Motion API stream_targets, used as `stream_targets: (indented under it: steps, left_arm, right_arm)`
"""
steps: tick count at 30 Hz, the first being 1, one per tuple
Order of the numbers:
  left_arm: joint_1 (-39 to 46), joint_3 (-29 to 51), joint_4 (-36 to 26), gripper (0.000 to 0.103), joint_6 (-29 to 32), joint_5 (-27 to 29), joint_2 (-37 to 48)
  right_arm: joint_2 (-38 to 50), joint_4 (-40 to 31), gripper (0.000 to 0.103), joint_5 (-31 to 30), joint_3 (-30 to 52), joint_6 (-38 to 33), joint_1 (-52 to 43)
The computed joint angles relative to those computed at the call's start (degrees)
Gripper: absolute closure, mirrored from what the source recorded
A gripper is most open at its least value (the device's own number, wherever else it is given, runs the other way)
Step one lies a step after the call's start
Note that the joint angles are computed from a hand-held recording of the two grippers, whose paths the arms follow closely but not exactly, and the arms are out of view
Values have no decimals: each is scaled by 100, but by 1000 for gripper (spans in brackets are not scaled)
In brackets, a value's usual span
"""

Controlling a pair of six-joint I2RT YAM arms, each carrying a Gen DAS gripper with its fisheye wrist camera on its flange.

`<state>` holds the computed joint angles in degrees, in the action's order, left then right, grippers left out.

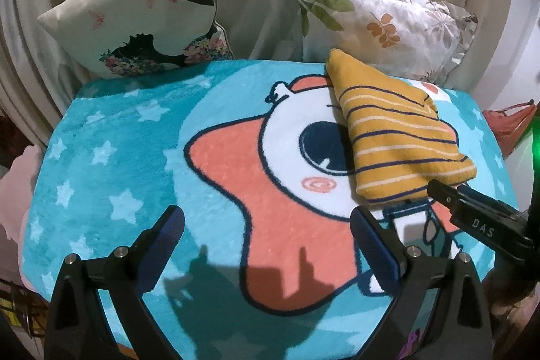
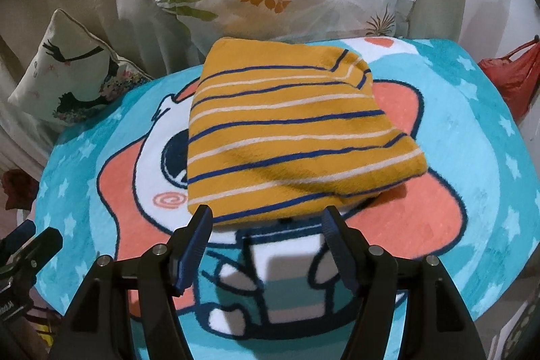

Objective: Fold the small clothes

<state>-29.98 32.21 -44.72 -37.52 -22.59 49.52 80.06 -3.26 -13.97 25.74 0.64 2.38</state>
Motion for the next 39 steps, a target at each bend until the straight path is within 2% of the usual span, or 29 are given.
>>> stream_targets:
  steps: [10, 39]
  left_arm:
    - [217, -168, -12, 5, 193, 312, -213]
    - [476, -368, 490, 5, 244, 1328, 151]
  right_arm:
    - [-71, -36, 30, 266, -68, 229, 193]
    - [-47, -9, 28, 461, -389, 308, -71]
